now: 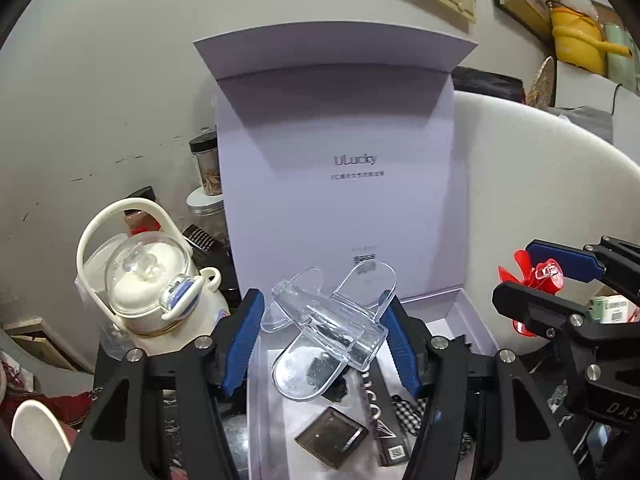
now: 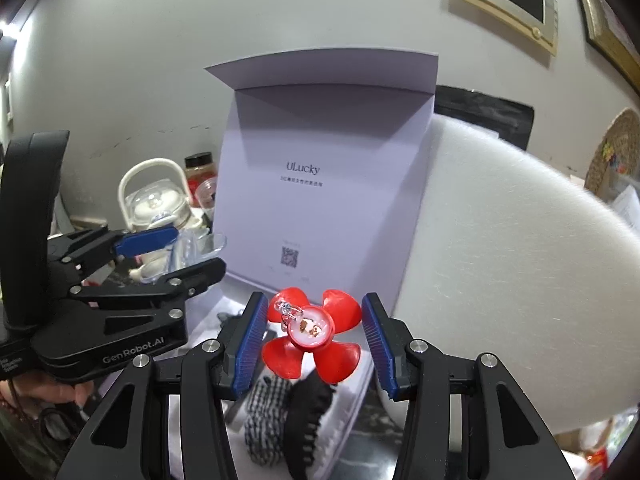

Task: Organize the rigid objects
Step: 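Lower the clear clip and red flower into the lavender box and open both tools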

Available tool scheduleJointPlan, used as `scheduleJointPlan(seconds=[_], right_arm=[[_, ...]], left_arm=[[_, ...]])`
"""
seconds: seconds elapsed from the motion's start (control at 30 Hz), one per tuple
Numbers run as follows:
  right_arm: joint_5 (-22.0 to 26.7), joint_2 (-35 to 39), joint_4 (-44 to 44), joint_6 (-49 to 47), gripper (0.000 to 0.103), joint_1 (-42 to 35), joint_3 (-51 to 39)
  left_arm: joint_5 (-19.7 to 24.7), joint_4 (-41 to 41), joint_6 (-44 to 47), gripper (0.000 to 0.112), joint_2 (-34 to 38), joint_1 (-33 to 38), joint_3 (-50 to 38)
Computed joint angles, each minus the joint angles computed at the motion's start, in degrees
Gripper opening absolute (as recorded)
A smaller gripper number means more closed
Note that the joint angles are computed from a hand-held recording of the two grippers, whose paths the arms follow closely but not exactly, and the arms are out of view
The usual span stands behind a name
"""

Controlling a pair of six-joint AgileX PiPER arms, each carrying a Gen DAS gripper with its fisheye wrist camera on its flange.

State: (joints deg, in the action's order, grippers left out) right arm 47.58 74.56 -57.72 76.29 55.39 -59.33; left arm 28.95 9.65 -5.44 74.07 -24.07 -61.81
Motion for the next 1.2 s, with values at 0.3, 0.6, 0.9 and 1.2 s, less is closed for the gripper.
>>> scheduleJointPlan(seconds=[0.3, 0.6, 0.9, 1.2], right_arm=[[-11.2, 4.7, -1.7, 1.8, 0.048, -7.8, 0.6], [-17.2, 7.5, 12.8, -12.6, 0.048, -13.9, -0.1], [-17.3, 10.6, 21.3, -19.2, 0.048, -17.2, -0.1], [-14.4, 13.4, 23.4, -19.9, 0.049, -16.9, -4.3]], left_arm=[[-2.6, -7.3, 7.4, 0.059, 4.7, 2.5, -0.1], [0.7, -10.8, 11.2, 0.059, 12.3, 2.6, -3.1], [7.6, -8.6, 8.5, 0.059, 18.2, 2.7, -8.3], [9.6, -14.3, 14.5, 0.059, 21.2, 4.6, -12.2]])
